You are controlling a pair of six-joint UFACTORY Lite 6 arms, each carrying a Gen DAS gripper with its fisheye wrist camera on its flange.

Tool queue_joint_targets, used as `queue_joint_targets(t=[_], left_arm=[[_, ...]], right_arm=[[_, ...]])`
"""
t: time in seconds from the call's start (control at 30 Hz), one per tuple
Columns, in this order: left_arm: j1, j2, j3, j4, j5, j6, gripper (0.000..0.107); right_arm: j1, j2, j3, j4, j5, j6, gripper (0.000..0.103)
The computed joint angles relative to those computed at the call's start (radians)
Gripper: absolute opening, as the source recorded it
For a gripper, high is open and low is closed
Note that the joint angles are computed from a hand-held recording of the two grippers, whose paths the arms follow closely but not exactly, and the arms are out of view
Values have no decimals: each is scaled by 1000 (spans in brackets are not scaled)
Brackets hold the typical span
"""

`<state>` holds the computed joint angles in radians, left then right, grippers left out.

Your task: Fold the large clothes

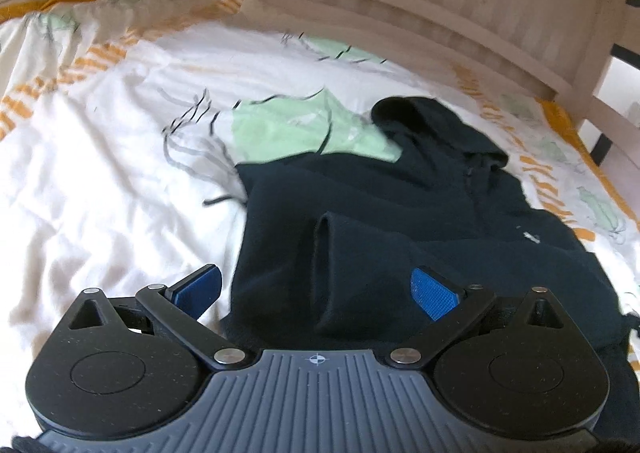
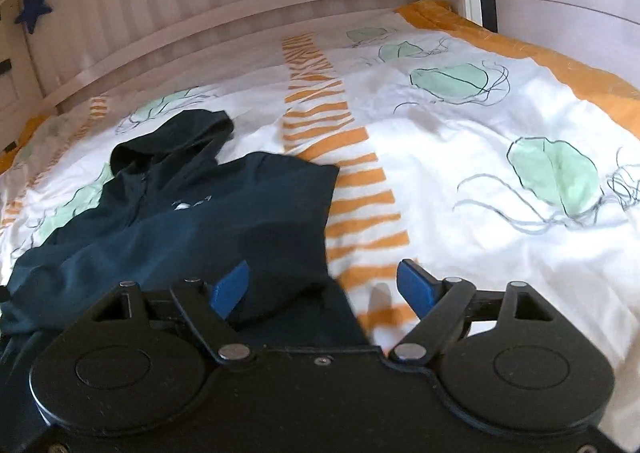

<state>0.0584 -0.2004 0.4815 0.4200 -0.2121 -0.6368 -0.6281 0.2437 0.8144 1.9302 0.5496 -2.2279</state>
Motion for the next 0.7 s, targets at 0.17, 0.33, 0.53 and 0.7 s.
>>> queue_joint_targets(t=[0.17, 0.33, 0.53, 0.7], left_arm=[[-104, 1, 24, -311, -7, 331, 103], [-166, 132, 89, -468, -66, 469, 103], [-127, 335, 113, -474, -164, 487, 103], [-144, 345, 92, -519, -217, 534, 103]], right_arm=[[29, 104, 35, 203, -127, -267, 96], [9, 87, 17, 179, -119, -262, 96], [-5, 88, 37, 80, -108, -156, 96], [-20, 53, 43, 14, -75, -47, 97]])
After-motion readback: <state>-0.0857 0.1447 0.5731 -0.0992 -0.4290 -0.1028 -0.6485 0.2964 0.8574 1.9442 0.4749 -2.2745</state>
